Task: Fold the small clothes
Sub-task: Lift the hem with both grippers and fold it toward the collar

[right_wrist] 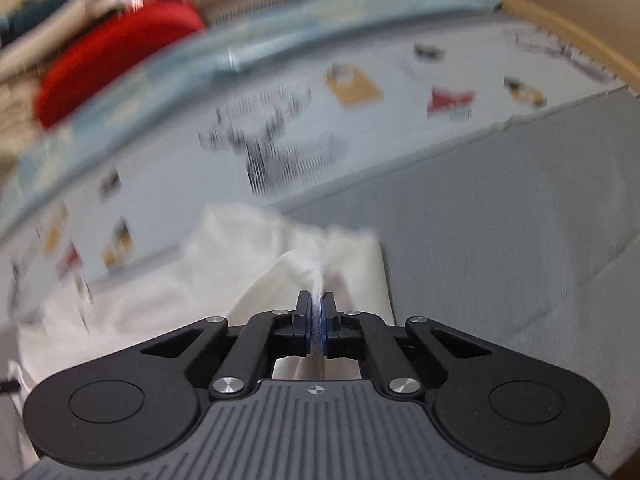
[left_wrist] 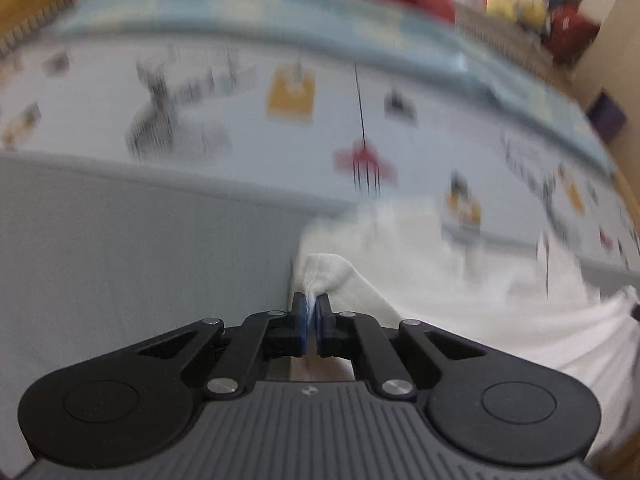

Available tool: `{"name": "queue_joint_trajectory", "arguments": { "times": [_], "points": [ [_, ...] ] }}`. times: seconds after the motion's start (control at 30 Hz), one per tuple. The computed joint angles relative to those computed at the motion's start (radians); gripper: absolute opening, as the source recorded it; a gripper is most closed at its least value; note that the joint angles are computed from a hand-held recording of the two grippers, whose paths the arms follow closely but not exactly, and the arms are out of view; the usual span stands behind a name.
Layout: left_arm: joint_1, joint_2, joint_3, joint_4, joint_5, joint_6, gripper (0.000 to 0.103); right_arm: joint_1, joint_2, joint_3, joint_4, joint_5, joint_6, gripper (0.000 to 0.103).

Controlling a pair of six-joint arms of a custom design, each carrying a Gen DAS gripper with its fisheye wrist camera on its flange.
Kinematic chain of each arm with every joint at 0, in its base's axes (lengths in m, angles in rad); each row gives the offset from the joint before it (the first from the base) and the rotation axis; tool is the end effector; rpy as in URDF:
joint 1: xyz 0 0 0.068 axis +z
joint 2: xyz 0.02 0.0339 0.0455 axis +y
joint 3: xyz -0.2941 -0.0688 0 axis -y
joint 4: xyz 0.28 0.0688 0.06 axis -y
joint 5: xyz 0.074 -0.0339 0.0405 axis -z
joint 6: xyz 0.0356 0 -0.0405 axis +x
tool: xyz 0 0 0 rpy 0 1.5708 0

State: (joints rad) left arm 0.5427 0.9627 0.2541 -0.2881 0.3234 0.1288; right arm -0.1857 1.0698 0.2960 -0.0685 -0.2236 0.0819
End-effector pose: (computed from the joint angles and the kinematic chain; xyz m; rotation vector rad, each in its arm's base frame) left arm 0.1447 0.0740 0.1277 -0.3950 2.4659 -0.1416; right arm 0.1915 -0.0279 0.1376 0.2179 2.3872 0.2211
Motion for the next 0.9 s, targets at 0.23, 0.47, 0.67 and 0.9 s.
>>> {"name": "queue_joint_trajectory", "arguments": {
  "times": [0.23,0.47,0.67,0.9],
  "points": [
    [-0.153,0.001,-0.023,0.209,-0.140,-0.171,0.004,0.093,-0.037,-0.044,0.244,0.166,0.092,0.003],
    [-0.172,0.148,-0.004,0.370,-0.168,-0.206,0.006,0.155,0.154,0.011,0.377,0.243,0.126,0.004],
    [-0.136,0.334,0.082,0.285,-0.190,-0.161,0.011,0.226,0.341,0.085,0.400,0.371,0.124,0.023],
    [-0.009,0.353,0.157,0.060,0.060,-0.045,0.022,0.114,0.343,0.114,0.235,0.207,0.148,0.023]
  ]
}}
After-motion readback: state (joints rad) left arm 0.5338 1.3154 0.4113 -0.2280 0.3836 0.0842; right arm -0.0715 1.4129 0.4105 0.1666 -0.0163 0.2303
